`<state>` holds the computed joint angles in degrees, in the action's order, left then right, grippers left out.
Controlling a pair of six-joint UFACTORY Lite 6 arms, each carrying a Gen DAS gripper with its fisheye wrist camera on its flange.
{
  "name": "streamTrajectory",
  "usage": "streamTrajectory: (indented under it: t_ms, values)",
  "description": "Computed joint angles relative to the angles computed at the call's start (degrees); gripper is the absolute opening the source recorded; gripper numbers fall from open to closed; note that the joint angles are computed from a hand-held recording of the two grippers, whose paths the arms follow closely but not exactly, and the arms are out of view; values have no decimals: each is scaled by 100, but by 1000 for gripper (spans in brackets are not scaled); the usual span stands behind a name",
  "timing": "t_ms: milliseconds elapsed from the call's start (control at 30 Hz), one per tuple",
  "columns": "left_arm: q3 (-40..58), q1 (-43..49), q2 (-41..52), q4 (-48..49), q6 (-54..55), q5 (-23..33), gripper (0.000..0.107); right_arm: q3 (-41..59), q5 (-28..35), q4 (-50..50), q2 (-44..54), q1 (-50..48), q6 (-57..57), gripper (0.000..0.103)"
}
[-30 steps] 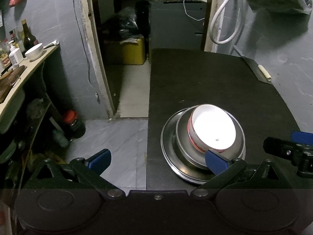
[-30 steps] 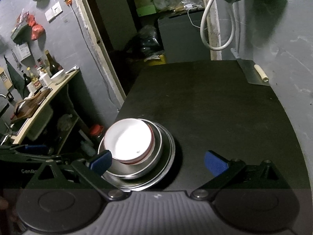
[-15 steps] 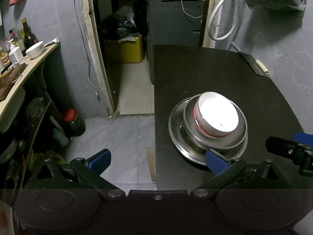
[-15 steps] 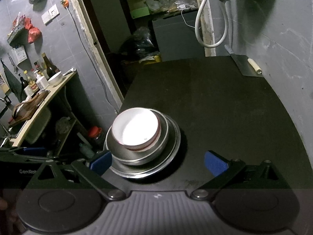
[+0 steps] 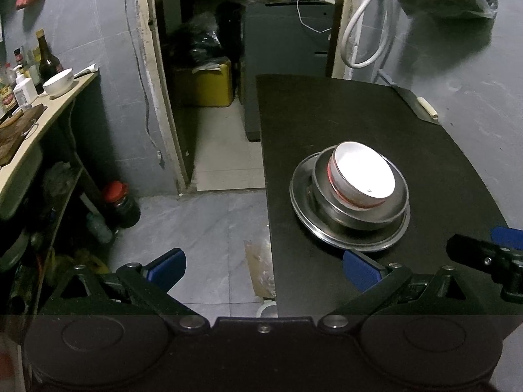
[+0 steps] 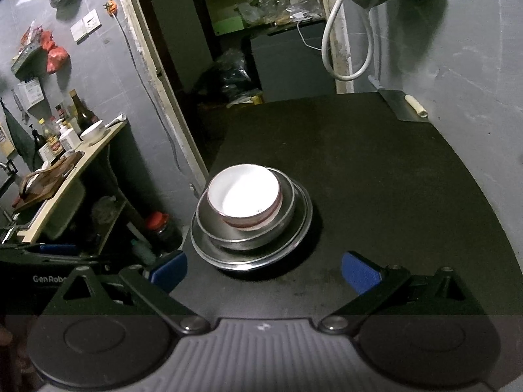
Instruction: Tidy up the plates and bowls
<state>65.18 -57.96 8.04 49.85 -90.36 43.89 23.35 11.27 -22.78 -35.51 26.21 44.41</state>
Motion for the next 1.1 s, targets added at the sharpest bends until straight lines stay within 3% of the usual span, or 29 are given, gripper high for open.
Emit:
streamTrajectory:
  t_ms: [167,333,1100]
  values:
    - [-377,-150,-321,48,-115,-39,102,-184,528,-1487,-399,624,1900,103]
    - [-771,-307,-643,94,-290,-112,102,-357,1205,-2312,-788,1343,3127,103]
    - [-2064,-1126,-1803,650,-1352,-73,102,-573,3966,-3131,-1456,4444,5683,103]
